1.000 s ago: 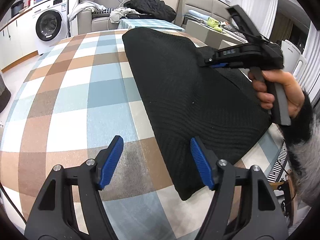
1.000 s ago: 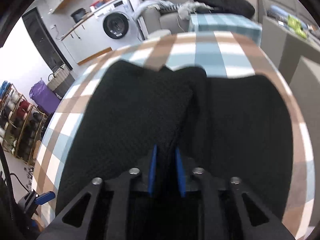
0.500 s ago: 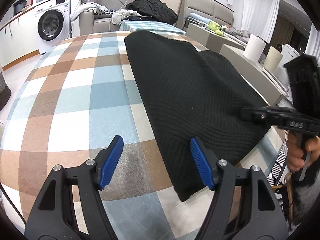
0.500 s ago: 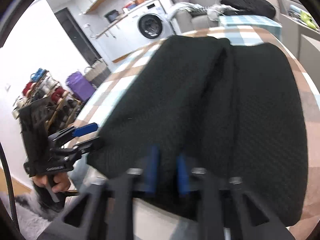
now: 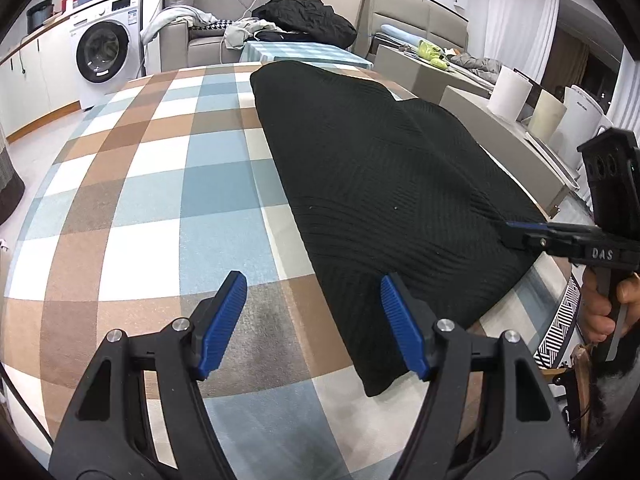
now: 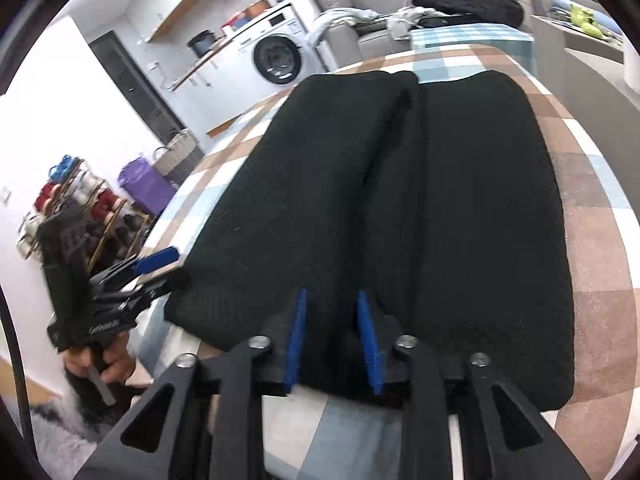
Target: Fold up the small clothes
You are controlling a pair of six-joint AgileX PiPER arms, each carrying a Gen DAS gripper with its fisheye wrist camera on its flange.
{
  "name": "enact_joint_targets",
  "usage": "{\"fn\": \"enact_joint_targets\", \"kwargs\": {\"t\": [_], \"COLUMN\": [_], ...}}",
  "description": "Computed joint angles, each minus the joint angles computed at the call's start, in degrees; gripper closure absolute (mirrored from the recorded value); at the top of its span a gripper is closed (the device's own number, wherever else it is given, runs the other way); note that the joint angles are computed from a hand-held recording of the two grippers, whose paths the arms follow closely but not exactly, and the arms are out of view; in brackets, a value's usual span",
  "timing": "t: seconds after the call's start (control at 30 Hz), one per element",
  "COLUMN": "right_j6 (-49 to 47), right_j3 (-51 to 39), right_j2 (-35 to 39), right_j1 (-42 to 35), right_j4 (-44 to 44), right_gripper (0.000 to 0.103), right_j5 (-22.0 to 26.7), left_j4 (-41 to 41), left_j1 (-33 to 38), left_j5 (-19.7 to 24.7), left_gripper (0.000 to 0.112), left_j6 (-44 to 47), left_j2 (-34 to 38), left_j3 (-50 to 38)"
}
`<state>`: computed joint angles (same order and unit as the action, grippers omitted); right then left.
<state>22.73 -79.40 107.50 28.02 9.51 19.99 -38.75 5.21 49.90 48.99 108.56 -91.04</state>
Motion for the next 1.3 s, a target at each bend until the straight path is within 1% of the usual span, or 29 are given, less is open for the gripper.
{"fn": "enact_joint_targets", "kwargs": {"t": [0.07, 0.13, 0.17, 0.2, 0.27, 0.37, 0.4, 0.43, 0.47, 0.5, 0.53, 0.6, 0.7, 0.73, 0.77, 0.83, 0.87, 0.9, 0.93, 0.97, 1.03, 1.07, 1.1, 1.13, 1.17, 1.2, 1.23, 1.27, 1.3], "right_j6": [-0.7, 4.8, 6.4, 7.7, 7.9, 3.8, 1.5, 0.0, -1.3, -0.7, 2.1, 4.5, 2.5, 1.2, 1.7, 3.9, 5.6, 7.6, 8.3, 8.2, 9.2, 10.6, 13.1, 17.1, 20.8, 24.1, 25.1, 24.1, 21.5], "right_j3": [1.1, 3.1, 4.4, 4.4, 4.2, 2.1, 1.7, 2.2, 2.9, 2.6, 1.8, -1.8, -10.1, -12.7, -15.3, -23.2, -26.9, -31.5, -35.5, -37.1, -34.6, -31.0, -26.7, -23.8, -21.6, -21.3, -21.5, -21.9, -22.1], "right_j2": [-0.3, -1.1, -1.7, -2.0, -2.8, -2.4, -2.6, -3.0, -3.6, -3.7, -3.5, -1.2, 5.0, 6.8, 8.4, 12.6, 14.5, 17.0, 19.0, 19.6, 17.2, 14.5, 11.1, 8.7, 6.8, 6.2, 6.3, 6.9, 8.0], "right_j1": [0.7, 2.1, 2.5, 3.0, 3.6, 2.8, 2.2, 1.6, 0.6, -0.1, -0.7, -2.5, -5.5, -6.1, -6.4, -7.0, -6.9, -6.8, -6.8, -6.6, -5.6, -4.9, -4.4, -3.9, -3.5, -3.3, -3.5, -4.2, -5.4], "right_j4": [0.1, -6.5, -8.8, -10.5, -10.6, -6.6, -4.1, -2.0, 0.1, 0.0, -2.4, -3.8, -0.2, 0.8, 0.2, -1.8, -3.5, -6.0, -6.8, -7.2, -10.6, -13.3, -16.6, -20.9, -24.7, -28.3, -29.6, -28.6, -25.3], "right_gripper": [0.074, 0.076, 0.087, 0.095, 0.096, 0.096, 0.092, 0.088, 0.079, 0.07, 0.068, 0.067, 0.067, 0.067, 0.067, 0.067, 0.07, 0.082, 0.088, 0.095, 0.098, 0.099, 0.099, 0.099, 0.099, 0.099, 0.099, 0.098, 0.098], "right_j5": [-1.2, -3.5, -5.2, -5.6, -4.8, -0.1, 0.9, 0.6, -0.2, -0.3, 0.2, 2.9, 7.0, 7.3, 8.3, 12.6, 14.4, 17.3, 20.4, 21.4, 18.5, 15.3, 12.0, 10.8, 10.5, 12.4, 14.2, 16.0, 17.1], "left_j4": [0.2, 0.4, 0.3, 0.1, -0.8, -0.4, -0.2, 0.0, 0.0, 0.0, -0.1, -0.1, 0.1, 0.1, 0.2, 0.0, 0.0, -0.1, -0.2, -0.4, -0.5, -0.8, -0.9, -0.8, -0.8, -0.6, -0.2, 0.0, 0.2], "left_j1": [-0.2, -0.3, -0.3, -0.2, 0.1, 0.1, 0.1, 0.2, 0.2, 0.2, 0.2, 0.2, 0.1, 0.1, 0.1, 0.1, 0.2, 0.2, 0.3, 0.4, 0.6, 0.8, 0.9, 0.9, 1.0, 0.9, 0.8, 0.6, 0.5], "left_j5": [-0.1, -0.2, -0.2, -0.2, -0.3, -0.4, -0.4, -0.2, -0.1, -0.1, 0.0, -0.1, 0.1, 0.0, 0.1, 0.2, 0.2, 0.3, 0.4, 0.3, 0.0, 0.0, 0.2, 0.4, 0.5, 0.8, 1.1, 1.1, 1.1], "left_gripper": [0.045, 0.045, 0.045, 0.045, 0.045, 0.045, 0.045, 0.045, 0.045, 0.045, 0.045, 0.045, 0.045, 0.045, 0.045, 0.045, 0.045, 0.045, 0.045, 0.045, 0.045, 0.045, 0.045, 0.045, 0.045, 0.045, 0.045, 0.045, 0.045], "left_j6": [0.0, 0.0, 0.1, 0.2, 0.8, 0.3, 0.1, -0.1, -0.2, -0.2, -0.1, -0.1, -0.4, -0.5, -0.6, -0.4, -0.3, -0.4, -0.4, -0.3, -0.3, -0.3, -0.4, -0.5, -0.7, -0.9, -1.2, -1.3, -1.3], "left_j2": [0.1, 0.1, 0.0, -0.2, -0.6, -0.5, -0.3, -0.1, 0.0, 0.1, 0.2, 0.1, 0.2, 0.5, 0.6, 0.7, 0.7, 0.7, 0.7, 0.7, 0.4, 0.2, 0.3, 0.4, 0.5, 0.8, 1.1, 1.2, 1.2], "left_j3": [0.1, 0.1, 0.2, 0.3, 0.6, 0.5, 0.3, 0.1, 0.0, -0.1, -0.2, -0.2, -0.4, -0.6, -0.7, -0.9, -0.8, -0.9, -0.9, -0.9, -0.7, -0.7, -0.8, -1.0, -1.2, -1.5, -1.8, -1.9, -1.8]}}
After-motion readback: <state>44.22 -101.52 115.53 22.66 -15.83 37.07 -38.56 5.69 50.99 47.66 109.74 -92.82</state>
